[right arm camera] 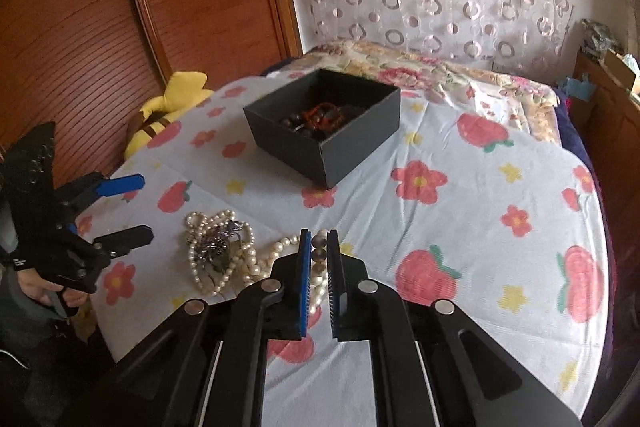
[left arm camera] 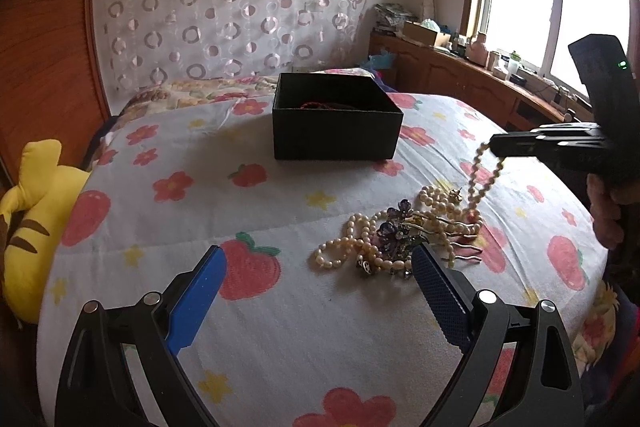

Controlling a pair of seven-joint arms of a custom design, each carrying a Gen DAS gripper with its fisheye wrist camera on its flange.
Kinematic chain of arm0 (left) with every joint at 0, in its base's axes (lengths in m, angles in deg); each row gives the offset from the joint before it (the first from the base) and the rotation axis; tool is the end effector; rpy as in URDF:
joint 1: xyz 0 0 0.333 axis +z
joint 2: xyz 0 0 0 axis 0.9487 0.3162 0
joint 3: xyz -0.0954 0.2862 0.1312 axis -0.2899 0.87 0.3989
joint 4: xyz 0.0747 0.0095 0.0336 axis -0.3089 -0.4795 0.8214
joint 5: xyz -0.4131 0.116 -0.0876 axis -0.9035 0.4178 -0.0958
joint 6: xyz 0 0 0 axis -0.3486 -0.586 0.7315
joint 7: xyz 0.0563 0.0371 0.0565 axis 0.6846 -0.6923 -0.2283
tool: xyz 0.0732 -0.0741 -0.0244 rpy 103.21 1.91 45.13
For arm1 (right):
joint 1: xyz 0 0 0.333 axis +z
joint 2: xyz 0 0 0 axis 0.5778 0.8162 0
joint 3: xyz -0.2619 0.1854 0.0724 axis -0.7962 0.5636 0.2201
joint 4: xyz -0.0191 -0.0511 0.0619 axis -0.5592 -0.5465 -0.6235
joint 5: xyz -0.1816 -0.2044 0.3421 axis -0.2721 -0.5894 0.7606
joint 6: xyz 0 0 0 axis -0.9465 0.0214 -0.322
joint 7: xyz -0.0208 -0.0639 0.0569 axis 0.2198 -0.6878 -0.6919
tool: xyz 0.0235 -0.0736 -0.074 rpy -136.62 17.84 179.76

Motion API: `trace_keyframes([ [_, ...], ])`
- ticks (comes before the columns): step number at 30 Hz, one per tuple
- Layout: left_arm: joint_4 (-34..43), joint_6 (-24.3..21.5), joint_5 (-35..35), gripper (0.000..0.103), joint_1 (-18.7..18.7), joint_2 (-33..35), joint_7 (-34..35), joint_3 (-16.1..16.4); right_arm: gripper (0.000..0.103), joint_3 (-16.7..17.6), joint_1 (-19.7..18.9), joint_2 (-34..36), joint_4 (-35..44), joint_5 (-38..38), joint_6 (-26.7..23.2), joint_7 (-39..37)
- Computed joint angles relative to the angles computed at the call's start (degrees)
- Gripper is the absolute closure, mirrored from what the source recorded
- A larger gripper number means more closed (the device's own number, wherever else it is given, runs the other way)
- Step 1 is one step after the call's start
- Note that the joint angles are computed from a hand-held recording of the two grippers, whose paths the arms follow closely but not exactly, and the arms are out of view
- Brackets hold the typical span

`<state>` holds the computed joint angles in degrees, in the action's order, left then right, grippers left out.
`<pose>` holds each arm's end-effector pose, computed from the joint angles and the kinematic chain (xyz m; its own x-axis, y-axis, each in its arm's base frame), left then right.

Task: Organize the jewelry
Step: 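Lift the pearl necklace with the right tool while the left moves toward the jeweled hair comb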

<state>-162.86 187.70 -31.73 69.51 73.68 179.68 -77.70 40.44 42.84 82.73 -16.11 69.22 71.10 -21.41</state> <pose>0.6611 -0.1536 0.5108 -0.5131 -0.8557 0.0669 -0.5740 0.2841 -0.7680 0.6781 0.0876 0.5713 0.2911 -0.9459 -0.1430 -0.7036 -0.1104 -0.7020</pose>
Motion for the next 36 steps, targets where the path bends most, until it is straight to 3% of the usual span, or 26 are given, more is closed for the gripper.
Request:
trace_keyframes([
  [20, 0.14, -0.46, 2.34, 0.013, -0.14, 0.43, -2.05, -0.37, 0.094, -0.64, 1.27, -10.45, -4.74, -3.01, 12.29, -1.32],
  [25, -0.70, -2.44, 0.99, 0.014, 0.03, -0.40, 0.16, -0.47, 0.094, -0.57, 1.06, -12.22, -5.54, -5.25, 14.03, -0.53],
  [26, -0.80, -2.95, 0.50, 0.016, -0.04, -0.55, 0.64, -0.39, 0.094, -0.71, 1.10, -12.32, -5.54, -5.17, 14.07, -0.56],
  [28, 0.05, -5.80, 0.28, 0.034, -0.13, -0.19, 0.66, 0.03, 0.094, -0.81, 1.06, -12.61, -6.02, -5.38, 14.08, -0.39],
  [31, 1.10, -6.47, 1.92, 0.051, -0.51, 0.63, -0.30, 0.55, 0.094, -1.01, 1.00, -12.78, -6.84, -5.51, 13.76, -0.29],
  [35, 4.10, -7.60, 4.71, 0.065, -0.28, 2.74, -2.03, 0.66, 0.094, -1.00, 0.85, -12.68, -8.17, -5.90, 13.47, 0.27],
  [36, 5.17, -8.12, 6.85, 0.073, -0.43, 3.57, -3.63, 0.90, 0.094, -1.01, 0.89, -12.69, -8.48, -5.75, 13.54, 0.29],
])
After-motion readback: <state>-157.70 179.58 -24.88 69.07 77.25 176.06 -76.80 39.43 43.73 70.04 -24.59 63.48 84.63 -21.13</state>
